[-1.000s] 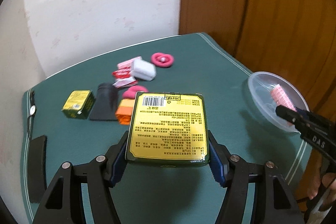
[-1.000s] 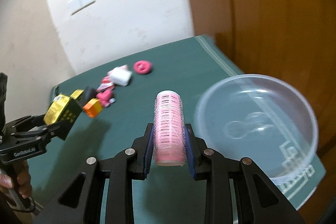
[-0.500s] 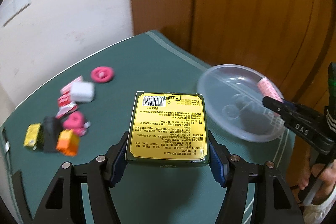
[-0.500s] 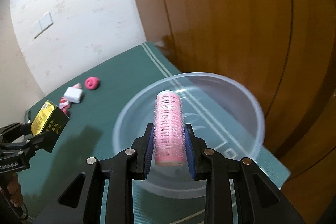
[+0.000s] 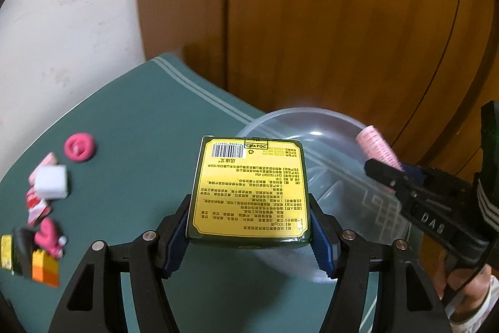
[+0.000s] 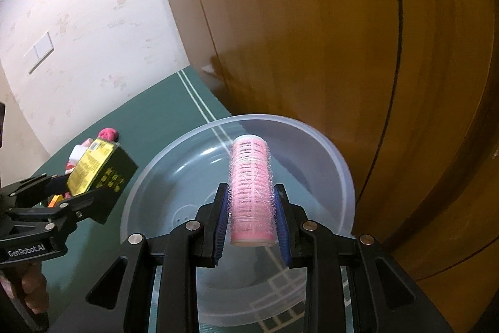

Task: Organize objects
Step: 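Carry the roller and yellow box to the clear bowl and release both, then withdraw both grippers from the bowl back toward the remaining objects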

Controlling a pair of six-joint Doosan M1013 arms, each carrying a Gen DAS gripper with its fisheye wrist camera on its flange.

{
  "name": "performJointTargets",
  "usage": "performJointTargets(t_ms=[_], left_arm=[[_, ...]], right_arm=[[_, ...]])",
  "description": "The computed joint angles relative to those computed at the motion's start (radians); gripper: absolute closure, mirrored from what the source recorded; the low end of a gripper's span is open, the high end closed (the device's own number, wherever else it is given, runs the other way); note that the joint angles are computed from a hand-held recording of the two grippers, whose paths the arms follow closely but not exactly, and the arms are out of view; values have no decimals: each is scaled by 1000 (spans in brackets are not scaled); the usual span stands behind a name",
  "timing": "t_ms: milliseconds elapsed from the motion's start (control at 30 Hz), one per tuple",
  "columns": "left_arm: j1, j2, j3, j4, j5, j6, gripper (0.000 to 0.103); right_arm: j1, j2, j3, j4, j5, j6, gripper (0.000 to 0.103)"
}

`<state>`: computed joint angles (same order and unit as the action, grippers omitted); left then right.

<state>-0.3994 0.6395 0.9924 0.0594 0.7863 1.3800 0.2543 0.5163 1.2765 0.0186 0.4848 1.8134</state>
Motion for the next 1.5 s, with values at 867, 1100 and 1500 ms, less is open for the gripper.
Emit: performJointTargets(t_ms=[867, 1100, 1500], left_arm=[[8, 16, -30, 17, -16, -46, 0], [-4, -27, 38, 116, -52, -102, 0], [5, -83, 131, 211, -105, -195, 0]], right_arm=[[-8, -39, 55, -89, -67, 138, 43], [-2, -75, 101, -108, -107, 155, 42], [32, -85, 98, -111, -125, 152, 36]])
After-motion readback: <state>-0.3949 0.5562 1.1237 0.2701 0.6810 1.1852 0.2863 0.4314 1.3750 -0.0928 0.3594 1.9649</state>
